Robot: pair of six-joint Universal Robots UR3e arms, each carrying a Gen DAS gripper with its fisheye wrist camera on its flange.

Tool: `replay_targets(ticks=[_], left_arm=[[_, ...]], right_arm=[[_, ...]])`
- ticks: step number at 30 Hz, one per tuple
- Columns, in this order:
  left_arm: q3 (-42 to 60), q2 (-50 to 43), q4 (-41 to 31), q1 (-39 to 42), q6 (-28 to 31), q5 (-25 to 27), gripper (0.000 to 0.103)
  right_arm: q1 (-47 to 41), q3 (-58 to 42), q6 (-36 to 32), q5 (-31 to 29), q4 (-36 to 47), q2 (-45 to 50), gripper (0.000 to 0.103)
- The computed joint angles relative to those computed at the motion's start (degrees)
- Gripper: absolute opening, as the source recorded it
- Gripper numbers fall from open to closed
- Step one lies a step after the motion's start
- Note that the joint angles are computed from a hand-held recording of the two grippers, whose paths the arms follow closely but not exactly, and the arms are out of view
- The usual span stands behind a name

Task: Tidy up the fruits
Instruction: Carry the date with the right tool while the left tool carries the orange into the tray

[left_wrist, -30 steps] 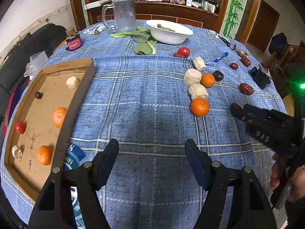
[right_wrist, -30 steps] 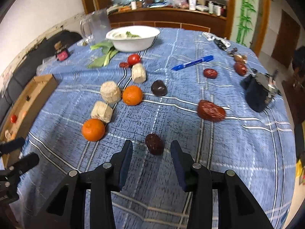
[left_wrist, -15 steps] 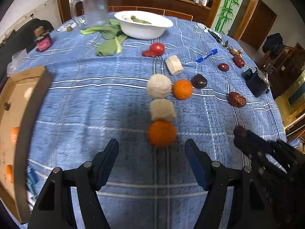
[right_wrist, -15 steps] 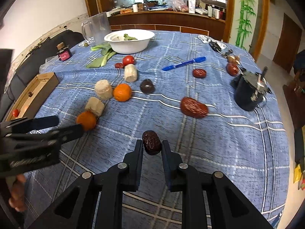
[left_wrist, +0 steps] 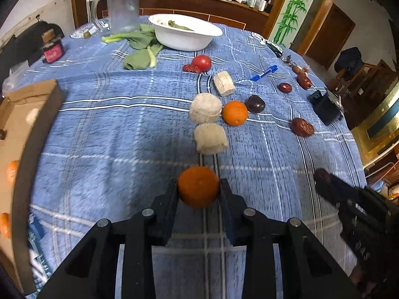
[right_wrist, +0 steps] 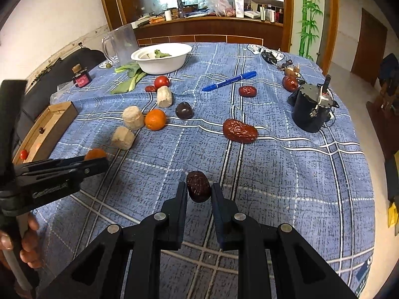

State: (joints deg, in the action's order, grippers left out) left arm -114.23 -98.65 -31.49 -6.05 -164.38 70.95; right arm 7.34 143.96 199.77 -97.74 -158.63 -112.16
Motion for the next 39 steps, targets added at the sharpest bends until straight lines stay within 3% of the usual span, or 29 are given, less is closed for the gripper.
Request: replay_targets(ticks=[6, 12, 18, 24, 30, 39], left_arm=[[-7.47, 12.06, -7.80, 8.31, 7.29, -6.31, 0.031], [-13.09, 22.06, -14.38, 15.10, 16.54, -6.91, 0.031], [-17.41, 27.71, -18.70, 20.84, 24.06, -7.95, 0.031], [-18.75, 28.47, -20.49, 22.74, 26.42, -8.04, 0.031], [-19.64, 29.85, -21.50, 23.38, 27.54, -8.33, 0.031], [-18.50, 33.06, -27.65, 25.77, 29.23, -11.07, 0.031]], right_arm=[[7.90, -3.00, 5.41, -6.89, 4.12, 0.43, 0.020], [15.45, -4.61, 12.57, -11.73, 5.61, 3.07, 0.020], [16.18, -3.07, 17.05, -12.63, 4.90, 4.76, 0.020], [12.18, -2.84, 14.95, -8.41, 2.00, 7.68, 0.023], [13.55, -3.56, 15.32, -11.10, 0.40, 11.42, 0.018], [20.28, -8.13, 19.95, -16.34, 10.30, 4.95, 0.019]])
